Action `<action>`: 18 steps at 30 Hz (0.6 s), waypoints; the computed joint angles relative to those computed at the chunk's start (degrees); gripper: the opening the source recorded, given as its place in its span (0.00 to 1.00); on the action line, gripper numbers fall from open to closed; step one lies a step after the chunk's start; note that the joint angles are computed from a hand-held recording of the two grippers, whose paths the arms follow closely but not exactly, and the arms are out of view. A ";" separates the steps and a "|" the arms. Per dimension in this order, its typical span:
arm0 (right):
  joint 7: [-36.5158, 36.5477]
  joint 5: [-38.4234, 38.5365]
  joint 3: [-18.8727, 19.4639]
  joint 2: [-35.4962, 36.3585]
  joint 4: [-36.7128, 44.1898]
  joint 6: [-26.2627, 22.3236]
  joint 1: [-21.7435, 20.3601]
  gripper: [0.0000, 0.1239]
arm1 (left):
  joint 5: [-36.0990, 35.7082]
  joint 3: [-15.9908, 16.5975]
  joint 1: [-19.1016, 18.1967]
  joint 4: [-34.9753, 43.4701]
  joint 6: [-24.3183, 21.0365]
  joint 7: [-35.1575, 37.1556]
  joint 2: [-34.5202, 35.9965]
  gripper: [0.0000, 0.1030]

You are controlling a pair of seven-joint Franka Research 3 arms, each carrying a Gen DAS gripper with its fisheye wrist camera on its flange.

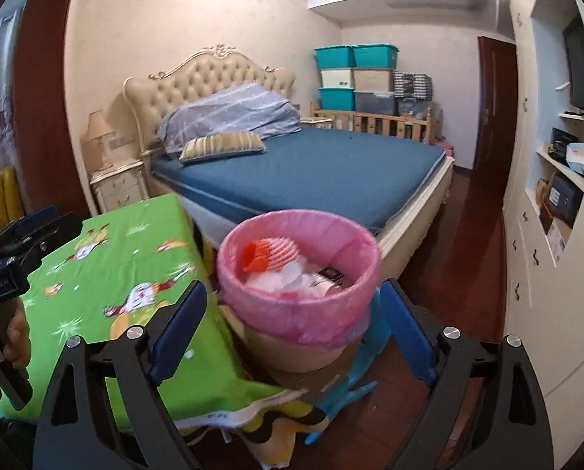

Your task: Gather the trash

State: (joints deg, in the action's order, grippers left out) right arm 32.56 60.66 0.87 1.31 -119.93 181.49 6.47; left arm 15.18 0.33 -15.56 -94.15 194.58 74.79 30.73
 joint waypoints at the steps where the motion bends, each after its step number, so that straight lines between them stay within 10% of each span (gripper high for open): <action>1: 0.25 -0.56 -0.03 -0.23 -0.22 -0.82 -0.01 0.68 | -0.08 0.28 -0.28 -0.75 0.08 0.04 -0.52 0.96; 18: -11.01 10.80 -0.74 -1.90 -1.09 0.02 2.72 0.68 | -5.44 5.26 -6.76 -6.26 2.08 7.25 -2.70 0.96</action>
State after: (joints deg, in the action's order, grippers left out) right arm 21.56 71.46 0.13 -0.59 -121.02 181.51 9.19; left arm 9.73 5.59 -22.31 -100.41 196.67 82.03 28.03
